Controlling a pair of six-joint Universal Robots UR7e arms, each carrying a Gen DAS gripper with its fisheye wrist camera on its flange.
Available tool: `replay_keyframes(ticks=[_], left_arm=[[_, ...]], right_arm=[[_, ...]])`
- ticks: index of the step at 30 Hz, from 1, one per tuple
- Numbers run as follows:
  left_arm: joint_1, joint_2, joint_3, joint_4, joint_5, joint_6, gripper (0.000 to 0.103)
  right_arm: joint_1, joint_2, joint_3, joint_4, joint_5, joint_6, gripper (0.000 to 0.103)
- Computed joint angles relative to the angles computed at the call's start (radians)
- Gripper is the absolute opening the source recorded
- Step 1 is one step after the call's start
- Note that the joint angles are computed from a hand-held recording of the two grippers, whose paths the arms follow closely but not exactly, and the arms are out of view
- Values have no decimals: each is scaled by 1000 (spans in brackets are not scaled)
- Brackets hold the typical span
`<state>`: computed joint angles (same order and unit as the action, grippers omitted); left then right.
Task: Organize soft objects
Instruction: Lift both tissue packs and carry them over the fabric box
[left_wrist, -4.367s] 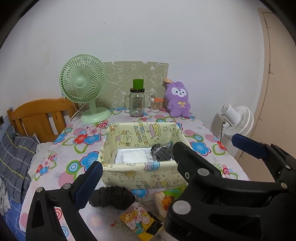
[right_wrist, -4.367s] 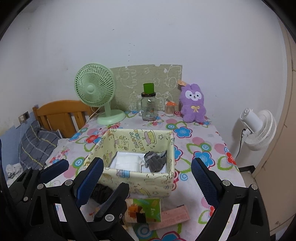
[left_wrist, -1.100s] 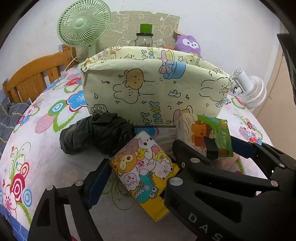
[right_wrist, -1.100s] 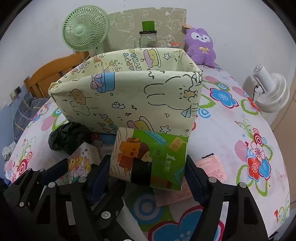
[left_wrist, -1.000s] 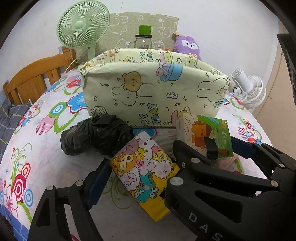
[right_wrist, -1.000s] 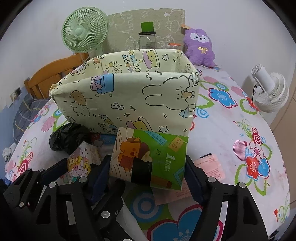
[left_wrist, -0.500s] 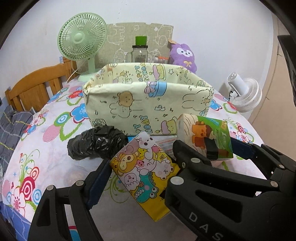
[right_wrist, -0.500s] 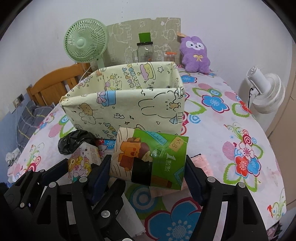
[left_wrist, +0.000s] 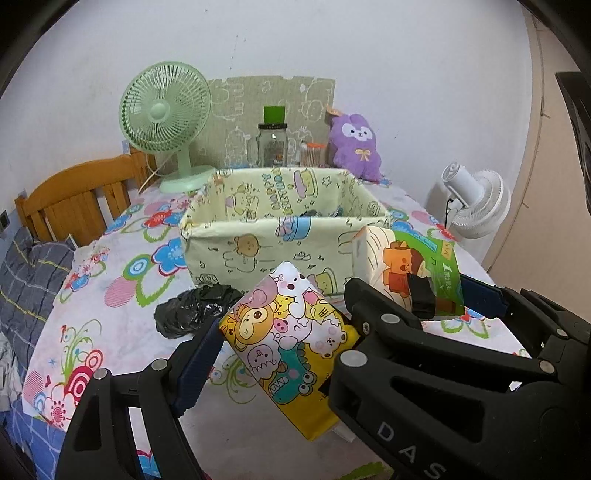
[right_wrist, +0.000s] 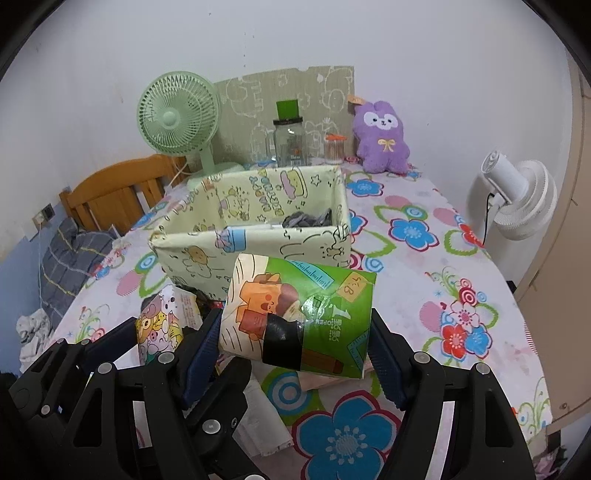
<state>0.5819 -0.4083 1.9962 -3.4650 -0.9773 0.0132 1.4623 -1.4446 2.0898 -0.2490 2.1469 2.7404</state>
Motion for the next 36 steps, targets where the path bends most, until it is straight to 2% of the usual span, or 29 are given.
replay_keyframes(ticks=[22, 36], left_arm=[[-65, -83, 64, -60, 17, 9, 85], [-49, -79, 19, -55, 11, 45, 85]], right_arm=[[145, -84, 37, -43, 115, -19, 76], [155, -71, -5, -41, 119, -34, 76]])
